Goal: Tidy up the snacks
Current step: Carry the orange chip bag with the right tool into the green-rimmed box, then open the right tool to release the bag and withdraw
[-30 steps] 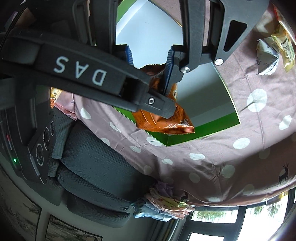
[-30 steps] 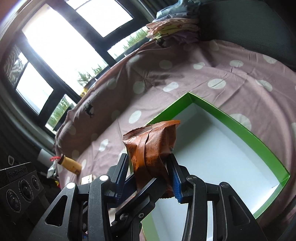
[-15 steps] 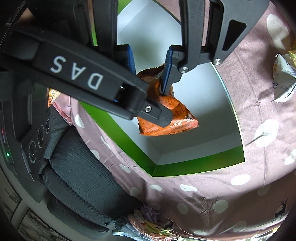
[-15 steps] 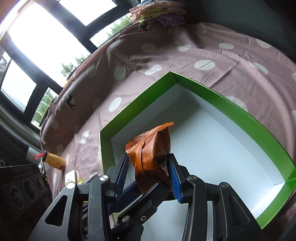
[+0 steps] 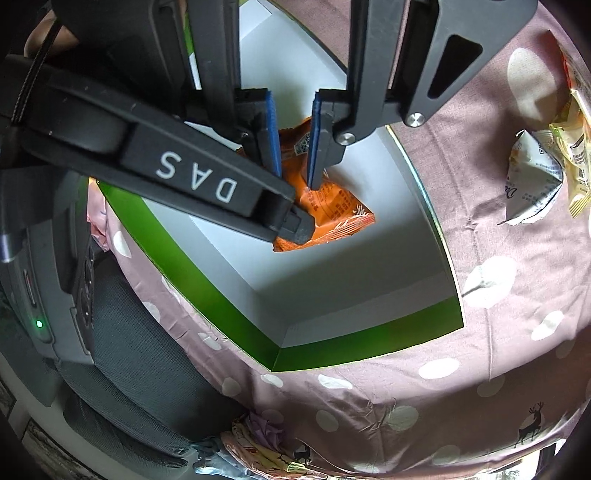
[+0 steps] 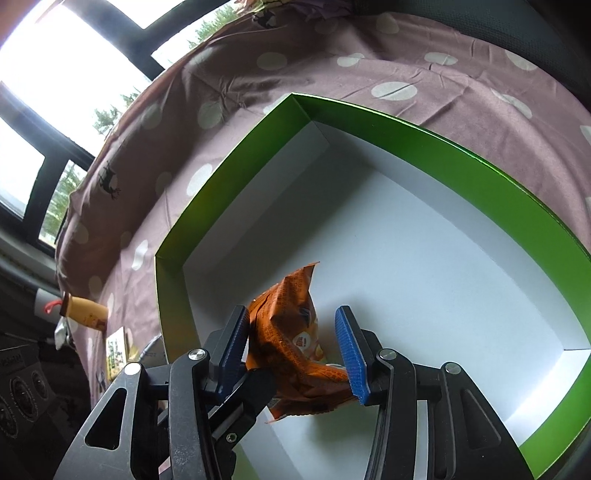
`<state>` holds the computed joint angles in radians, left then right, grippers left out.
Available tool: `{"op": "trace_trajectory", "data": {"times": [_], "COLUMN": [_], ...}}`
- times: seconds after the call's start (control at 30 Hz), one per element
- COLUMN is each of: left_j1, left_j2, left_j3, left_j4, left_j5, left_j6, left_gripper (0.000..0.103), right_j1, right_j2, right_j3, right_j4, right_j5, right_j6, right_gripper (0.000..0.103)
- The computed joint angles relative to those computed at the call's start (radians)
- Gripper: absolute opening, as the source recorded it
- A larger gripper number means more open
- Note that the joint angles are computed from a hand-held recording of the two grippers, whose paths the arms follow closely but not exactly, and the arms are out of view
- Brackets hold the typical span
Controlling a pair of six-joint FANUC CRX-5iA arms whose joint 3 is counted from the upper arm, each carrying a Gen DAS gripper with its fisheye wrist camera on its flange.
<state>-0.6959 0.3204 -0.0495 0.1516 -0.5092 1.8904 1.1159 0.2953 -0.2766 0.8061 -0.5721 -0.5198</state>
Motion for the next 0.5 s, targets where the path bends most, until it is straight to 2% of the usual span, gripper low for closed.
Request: {"op": "trace_trajectory", "data": {"times": [0.13,0.17,0.23,0.27,0.3,0.4,0.47,0.5], "left_j1": [0.002,-0.004,-0.031,-0.034,-0.025,0.02,0.024,0.026], "left_j2": [-0.017,-0.022,-0.027,-0.033,-0.047,-0.09,-0.119,-0.138], "left_j3": [-0.005,0.002,0.054,0.055,0.024,-0.103,-0.149,-0.168], "left_j4": [-0.054,-0.098,-0.278,-0.308,-0.286,-0.078,-0.019,-0.007], "left_j5": [-0.014,-0.023,-0.093,-0.106,-0.07,0.06,0.101,0.114], "left_j6": [0.045,0.076,0.208,0.227,0.211,0.061,0.025,0.018], "left_gripper": [0.016,0.016,0.017,0.009,0.009,0.009,0.01,0.014], "right_j1": [0.004,0.006,0.016,0.022,0.027,0.041,0.046,0.047], "right_j2": [0.013,0.017,0.032,0.041,0.048,0.069,0.079,0.081], "right_j3": [0.02,0.027,0.059,0.079,0.093,0.132,0.156,0.162], "right_j4": [-0.029,-0.038,-0.08,-0.102,-0.109,-0.122,-0.138,-0.137], "right_j5": [0.009,0.006,-0.023,-0.043,-0.062,-0.109,-0.132,-0.141], "right_j6": [0.023,0.027,0.066,0.095,0.108,0.14,0.168,0.175], "right_gripper": [0.054,0.055,0.059,0.06,0.06,0.06,0.06,0.06]}}
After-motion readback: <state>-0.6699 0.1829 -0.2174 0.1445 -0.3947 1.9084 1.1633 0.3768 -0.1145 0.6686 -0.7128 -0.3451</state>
